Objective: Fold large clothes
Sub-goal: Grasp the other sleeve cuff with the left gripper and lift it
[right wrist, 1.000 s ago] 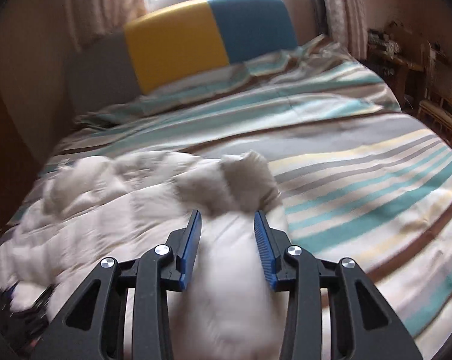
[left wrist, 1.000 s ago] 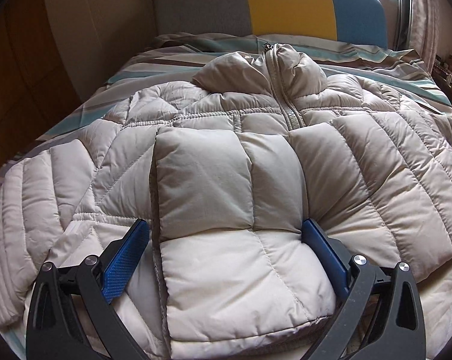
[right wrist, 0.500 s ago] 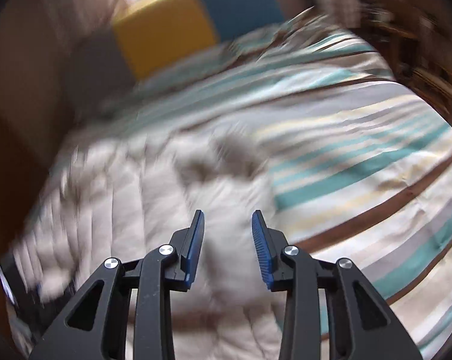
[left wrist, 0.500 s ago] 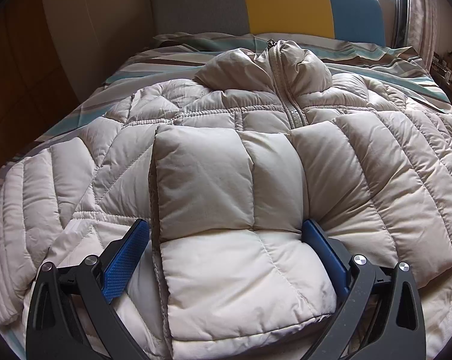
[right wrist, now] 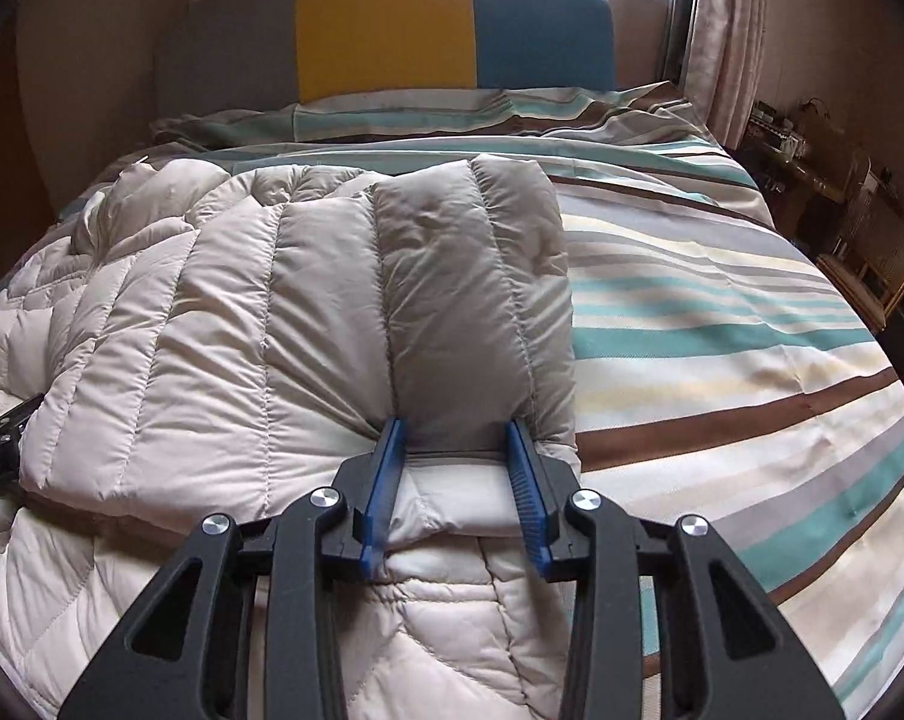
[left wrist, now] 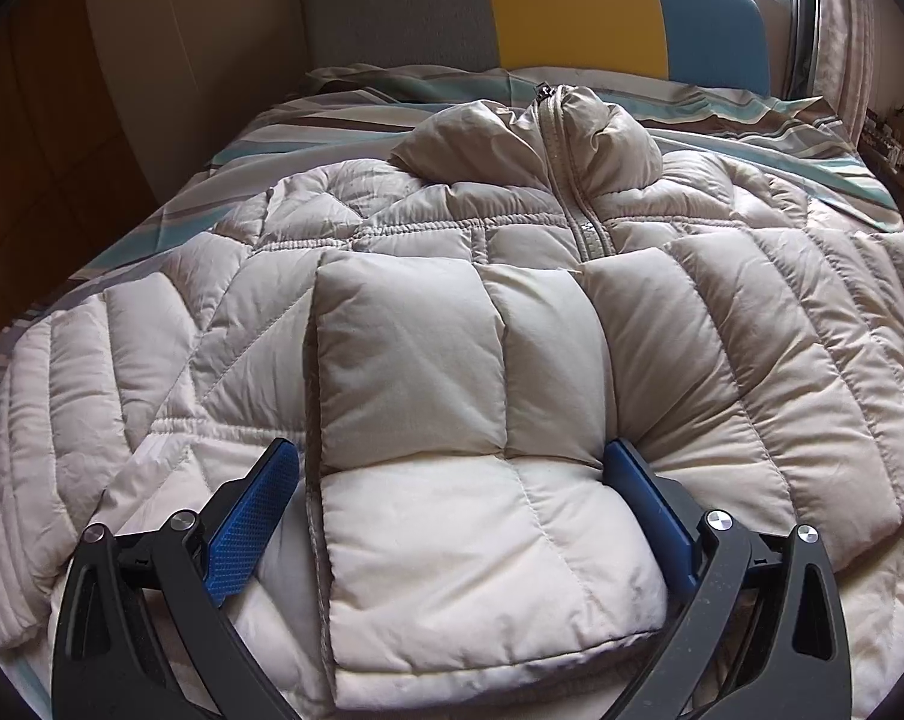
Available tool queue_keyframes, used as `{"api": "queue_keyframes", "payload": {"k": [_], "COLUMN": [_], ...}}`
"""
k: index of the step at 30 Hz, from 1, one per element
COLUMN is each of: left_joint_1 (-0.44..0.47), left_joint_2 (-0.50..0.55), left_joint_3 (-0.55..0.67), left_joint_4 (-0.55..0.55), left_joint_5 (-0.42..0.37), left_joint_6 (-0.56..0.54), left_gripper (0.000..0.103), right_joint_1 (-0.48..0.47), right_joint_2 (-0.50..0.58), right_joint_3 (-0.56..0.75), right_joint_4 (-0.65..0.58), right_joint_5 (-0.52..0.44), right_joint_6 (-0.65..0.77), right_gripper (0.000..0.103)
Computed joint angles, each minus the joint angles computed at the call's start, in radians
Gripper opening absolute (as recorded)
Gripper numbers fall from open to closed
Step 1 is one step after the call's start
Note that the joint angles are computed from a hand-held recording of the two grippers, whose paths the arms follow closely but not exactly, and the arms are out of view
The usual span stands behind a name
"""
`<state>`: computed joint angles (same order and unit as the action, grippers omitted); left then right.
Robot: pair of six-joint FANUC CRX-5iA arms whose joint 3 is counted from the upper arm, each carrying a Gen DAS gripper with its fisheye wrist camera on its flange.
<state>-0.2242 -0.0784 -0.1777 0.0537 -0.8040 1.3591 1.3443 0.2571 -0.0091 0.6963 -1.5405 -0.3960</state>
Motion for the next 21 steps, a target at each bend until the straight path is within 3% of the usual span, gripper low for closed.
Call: {"api": "queue_keyframes", "payload": {"k": [5, 10, 21], "left_joint_1": [0.117, 0.246, 0.646], "left_joint_2": [-0.068, -0.138, -0.256], "left_joint_3": [-0.083, -0.133, -0.137], "left_joint_4": [0.223, 0.299, 0.155], "left_joint_5": [-0.016, -0.005, -0.068], "left_joint_6": [-0.177, -0.202, 0.038], "left_gripper": [0.100, 0.100, 0.100], "right_joint_1": [-0.002, 0.001, 0.002], "right_joint_2": [0.008, 0.006, -0.001], "right_joint_3": [0.004, 0.003, -0.007], "right_joint_4": [0.004, 0.005, 0.009], "right_joint_5": [0.001, 0.002, 0.011], "right_joint_6": [-0.002, -0.008, -0.018], "right_gripper": [0.036, 0.036, 0.037]}}
